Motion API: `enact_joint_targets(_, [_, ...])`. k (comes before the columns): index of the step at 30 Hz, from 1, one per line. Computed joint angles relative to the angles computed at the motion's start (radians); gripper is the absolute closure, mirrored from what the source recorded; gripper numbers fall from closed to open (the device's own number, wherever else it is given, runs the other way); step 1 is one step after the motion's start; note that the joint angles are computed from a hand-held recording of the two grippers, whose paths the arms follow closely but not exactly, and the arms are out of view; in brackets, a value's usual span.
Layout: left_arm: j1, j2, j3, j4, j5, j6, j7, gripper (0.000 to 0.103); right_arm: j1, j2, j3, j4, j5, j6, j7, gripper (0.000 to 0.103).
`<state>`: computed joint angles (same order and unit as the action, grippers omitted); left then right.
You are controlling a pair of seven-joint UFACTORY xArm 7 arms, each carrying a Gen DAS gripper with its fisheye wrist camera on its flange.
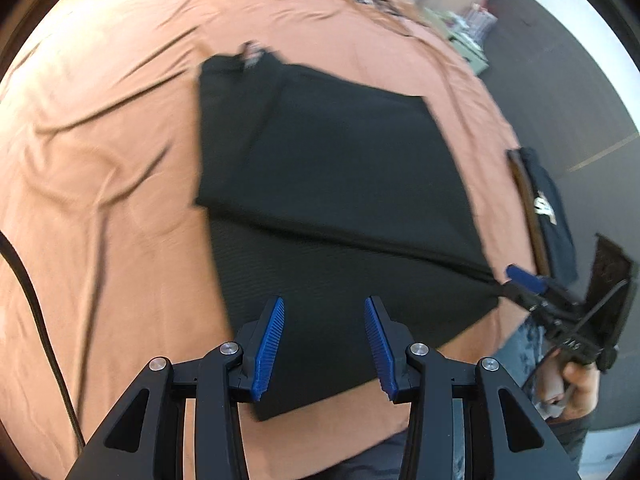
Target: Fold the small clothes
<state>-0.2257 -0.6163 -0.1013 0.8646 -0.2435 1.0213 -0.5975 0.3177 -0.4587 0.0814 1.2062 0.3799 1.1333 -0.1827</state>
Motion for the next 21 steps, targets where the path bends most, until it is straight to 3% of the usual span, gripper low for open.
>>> enact_joint_targets(6, [0.024,-0.039,-0.005,-0.059,0.032,0.034,-0.033,0.059,0.008,0.112,0.084,0.076,-0.159,0.009,-0.014,0.049])
enact_joint_targets(12, [0.003,-0.052,0.01,-0.117,-0.011,0.039,-0.028,0.059,0.049,0.217,0.132,0.174,-0.252,0.033,-0.049,0.049])
enact_joint_targets(14, [0.001,-0.056,0.008,-0.13,-0.016,0.031,-0.028,0.059,0.059,0.246,0.141,0.197,-0.278,0.028,-0.046,0.057])
enact_joint_targets(18, [-0.002,-0.052,0.003,-0.128,-0.01,0.028,-0.021,0.061,0.079,0.278,0.15,0.218,-0.318,0.015,-0.063,0.085])
enact_joint_targets(19, [-0.004,-0.054,0.004,-0.131,-0.011,0.027,-0.019,0.068,0.08,0.279,0.146,0.221,-0.315,0.01,-0.057,0.091])
enact_joint_targets(21, [-0.001,-0.05,0.0,-0.126,-0.004,0.037,-0.022,0.078,0.073,0.274,0.113,0.233,-0.233,0.018,-0.049,0.093])
